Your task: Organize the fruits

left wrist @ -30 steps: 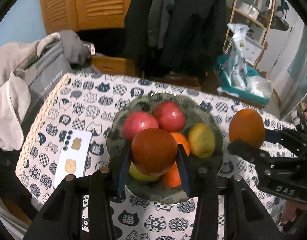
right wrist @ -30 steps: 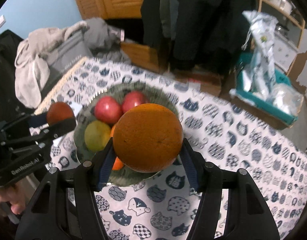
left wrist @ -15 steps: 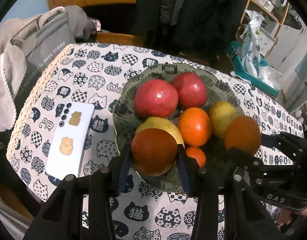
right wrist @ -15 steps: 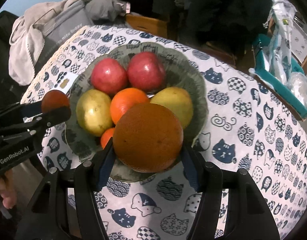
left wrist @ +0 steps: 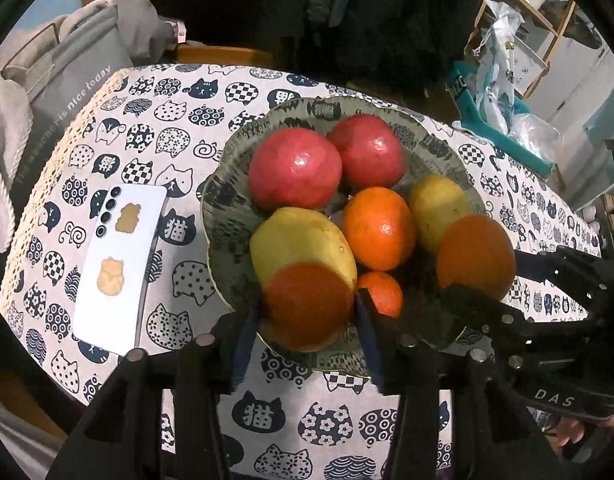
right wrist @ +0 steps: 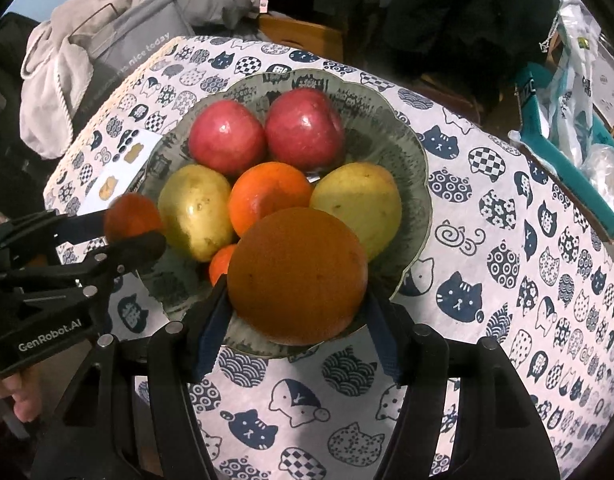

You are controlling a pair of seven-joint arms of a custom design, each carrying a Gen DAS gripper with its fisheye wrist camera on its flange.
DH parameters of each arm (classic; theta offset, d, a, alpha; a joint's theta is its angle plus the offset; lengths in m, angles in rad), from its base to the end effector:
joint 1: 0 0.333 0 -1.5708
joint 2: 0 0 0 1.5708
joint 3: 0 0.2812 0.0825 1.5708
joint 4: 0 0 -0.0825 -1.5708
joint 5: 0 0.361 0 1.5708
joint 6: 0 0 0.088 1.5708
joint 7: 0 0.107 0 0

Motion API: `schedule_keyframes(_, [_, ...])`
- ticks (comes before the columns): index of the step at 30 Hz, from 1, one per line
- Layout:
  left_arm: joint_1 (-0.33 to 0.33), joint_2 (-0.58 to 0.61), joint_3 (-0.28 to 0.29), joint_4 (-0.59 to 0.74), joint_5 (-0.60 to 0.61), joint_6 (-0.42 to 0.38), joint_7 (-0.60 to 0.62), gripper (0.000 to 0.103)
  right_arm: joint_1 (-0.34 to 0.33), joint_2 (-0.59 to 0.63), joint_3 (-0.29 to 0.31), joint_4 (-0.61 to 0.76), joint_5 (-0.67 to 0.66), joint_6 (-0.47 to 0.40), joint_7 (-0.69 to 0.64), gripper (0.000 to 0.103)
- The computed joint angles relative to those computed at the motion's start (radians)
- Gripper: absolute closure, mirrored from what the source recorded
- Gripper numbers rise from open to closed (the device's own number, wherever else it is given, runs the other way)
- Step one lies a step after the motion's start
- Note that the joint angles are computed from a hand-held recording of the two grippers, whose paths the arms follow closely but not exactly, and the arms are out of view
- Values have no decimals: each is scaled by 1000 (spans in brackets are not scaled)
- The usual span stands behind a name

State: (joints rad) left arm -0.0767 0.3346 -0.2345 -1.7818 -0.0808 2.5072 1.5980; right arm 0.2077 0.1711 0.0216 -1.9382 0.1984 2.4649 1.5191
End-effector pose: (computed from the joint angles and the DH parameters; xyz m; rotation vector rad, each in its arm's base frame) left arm 0.6164 -0.1842 0.3945 -1.8043 2.3348 -0.5960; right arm 0.5856 0.1359 0.4121 -2.0955 1.8074 -0.1528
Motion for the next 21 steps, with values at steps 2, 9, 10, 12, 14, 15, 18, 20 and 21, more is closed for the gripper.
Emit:
schedule_keyframes(2, [4, -10, -2, -10, -8, 16, 6, 37, -1, -6, 2, -5, 11, 12, -4, 36])
schedule_keyframes(9, [10, -25, -3, -14, -33, 24, 3, 33, -10, -52, -7, -19, 21, 67, 23, 31])
schedule_keyframes(10, [10, -28, -2, -14, -34, 24, 1, 33, -11, -60, -9, -23, 16, 74, 33, 31])
schedule_keyframes(12, [14, -42, -8, -22, -50, 33, 10, 33, -14, -83, -13, -33, 0, 92, 65, 31])
schedule_keyframes(14, [13, -57, -8, -30, -58, 41, 12, 33, -19, -103, -15, -41, -5, 104, 81, 31])
schedule_keyframes(15, [12, -69, -8, -35, -61, 47, 15, 33, -20, -120, -17, -49, -27, 115, 104, 31])
schedule_keyframes(18, [6, -93, -5, -44, -65, 61, 13, 31, -28, -160, -17, -68, -61, 141, 136, 30])
schedule_keyframes(20, [4, -115, -2, -54, -73, 77, 11, 27, -35, -189, -15, -83, -100, 162, 174, 28])
schedule_keyframes(21, [1, -122, 1, -58, -70, 83, 7, 27, -39, -200, -14, -87, -111, 168, 182, 27])
